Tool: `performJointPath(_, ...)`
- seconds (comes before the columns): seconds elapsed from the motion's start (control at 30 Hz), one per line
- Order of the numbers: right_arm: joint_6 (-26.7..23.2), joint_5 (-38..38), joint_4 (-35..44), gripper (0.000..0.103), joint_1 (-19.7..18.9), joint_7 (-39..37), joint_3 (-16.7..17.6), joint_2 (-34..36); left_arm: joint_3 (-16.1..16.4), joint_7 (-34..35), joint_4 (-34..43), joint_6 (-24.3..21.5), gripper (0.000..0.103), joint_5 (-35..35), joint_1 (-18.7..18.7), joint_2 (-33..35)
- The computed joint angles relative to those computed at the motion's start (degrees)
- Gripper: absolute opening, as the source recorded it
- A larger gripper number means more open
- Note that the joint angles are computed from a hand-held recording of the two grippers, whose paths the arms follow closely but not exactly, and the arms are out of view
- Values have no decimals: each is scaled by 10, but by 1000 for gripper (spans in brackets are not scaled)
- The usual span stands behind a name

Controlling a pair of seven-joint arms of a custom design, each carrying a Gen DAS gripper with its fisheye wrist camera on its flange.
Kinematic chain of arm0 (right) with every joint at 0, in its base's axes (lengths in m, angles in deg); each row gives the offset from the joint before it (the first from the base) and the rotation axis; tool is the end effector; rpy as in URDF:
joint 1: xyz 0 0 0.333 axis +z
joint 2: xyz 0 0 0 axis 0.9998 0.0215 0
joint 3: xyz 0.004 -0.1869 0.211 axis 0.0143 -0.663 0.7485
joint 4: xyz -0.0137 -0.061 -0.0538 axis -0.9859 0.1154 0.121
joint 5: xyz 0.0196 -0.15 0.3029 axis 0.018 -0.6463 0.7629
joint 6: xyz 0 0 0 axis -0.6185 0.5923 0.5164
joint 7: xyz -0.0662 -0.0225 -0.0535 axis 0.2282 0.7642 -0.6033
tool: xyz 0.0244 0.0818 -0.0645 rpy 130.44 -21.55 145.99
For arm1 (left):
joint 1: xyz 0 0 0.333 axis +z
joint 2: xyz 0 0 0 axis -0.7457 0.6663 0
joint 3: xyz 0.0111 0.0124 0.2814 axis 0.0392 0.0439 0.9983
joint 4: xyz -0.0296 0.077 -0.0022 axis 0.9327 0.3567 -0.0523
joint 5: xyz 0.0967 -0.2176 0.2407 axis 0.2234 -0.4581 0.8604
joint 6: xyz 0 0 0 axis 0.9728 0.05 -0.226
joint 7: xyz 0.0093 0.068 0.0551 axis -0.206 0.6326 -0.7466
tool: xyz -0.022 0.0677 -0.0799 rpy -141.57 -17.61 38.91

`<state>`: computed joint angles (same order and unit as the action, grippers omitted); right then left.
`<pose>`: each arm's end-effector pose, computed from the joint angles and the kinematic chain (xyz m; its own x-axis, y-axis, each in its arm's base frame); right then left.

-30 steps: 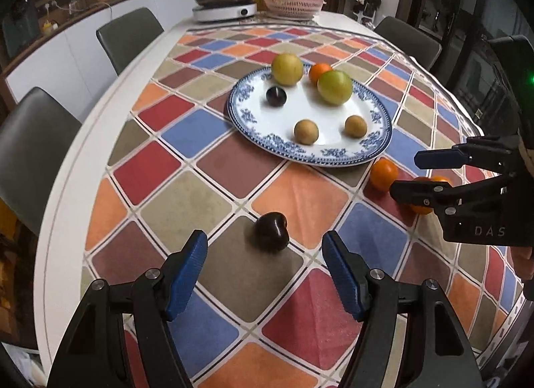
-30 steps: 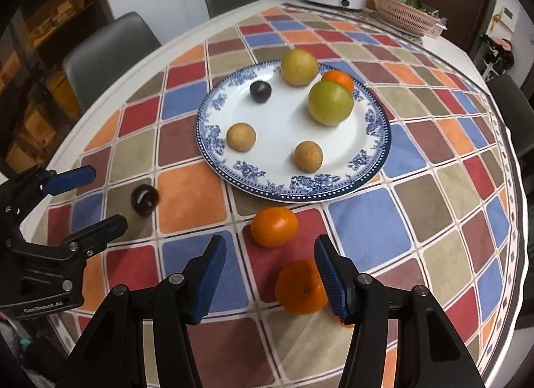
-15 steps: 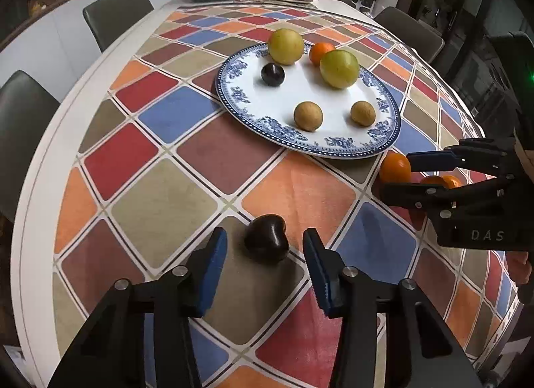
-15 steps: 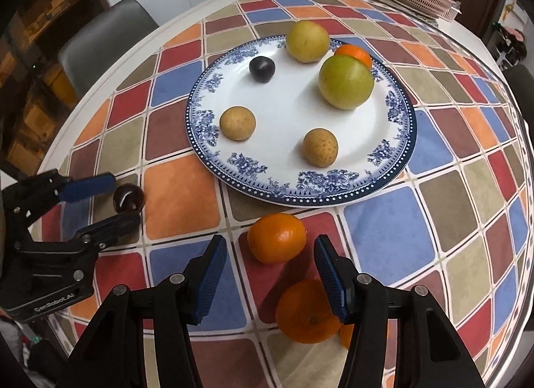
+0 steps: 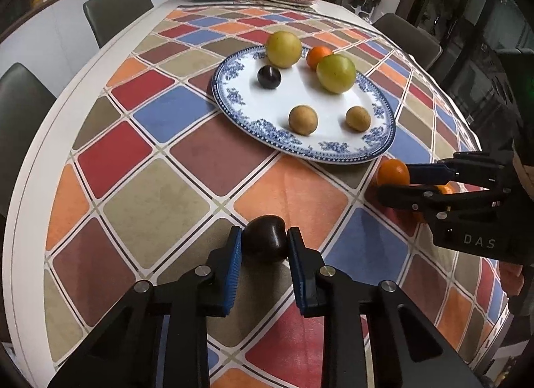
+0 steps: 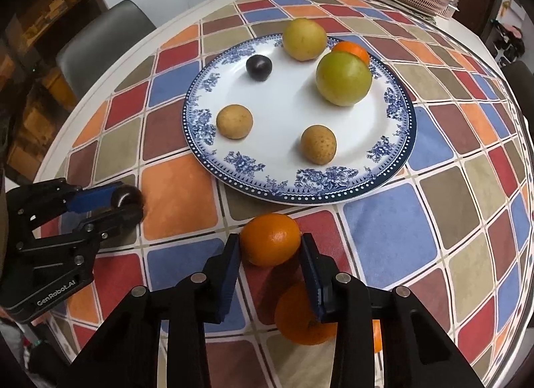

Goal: Organize fruits
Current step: 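Grasp the dark plum with the left tool while the right tool grasps an orange, then carry the plum and orange over the plate and open both tools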

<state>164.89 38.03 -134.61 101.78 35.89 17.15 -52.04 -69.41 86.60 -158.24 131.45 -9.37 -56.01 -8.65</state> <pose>0.4457 0.1620 0.4536 0.0142 -0.9967 -0.0805 -0.9160 0.0193 -0.4006 0.4870 -0.1230 0.4573 -0.5772 -0.8059 0.1319 -0.7431 0.4514 -0.4939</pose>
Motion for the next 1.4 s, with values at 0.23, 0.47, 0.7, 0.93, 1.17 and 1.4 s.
performJointPath(0.23,31,-25,-32,37,-8,38,18,-49,13,40,-21,10,27,-45,-15,-48)
performJointPath(0.47,60,-68,-68,37,-37,91,48,-118,30,72,-21,8,27,-83,-41,-83)
performJointPath(0.7,76,-65,-75,37,-58,89,54,-148,33,88,6,12,27,-98,-59,-83)
performJointPath(0.93,89,-56,-62,37,-74,70,48,-141,21,87,56,21,27,-100,-59,-45)
performJointPath(1.17,101,-47,-30,37,-82,46,33,-98,-3,71,120,17,27,-89,-43,12)
performJointPath(1.4,101,-29,8,37,-74,18,7,-41,-36,29,193,8,27,-41,-19,86)
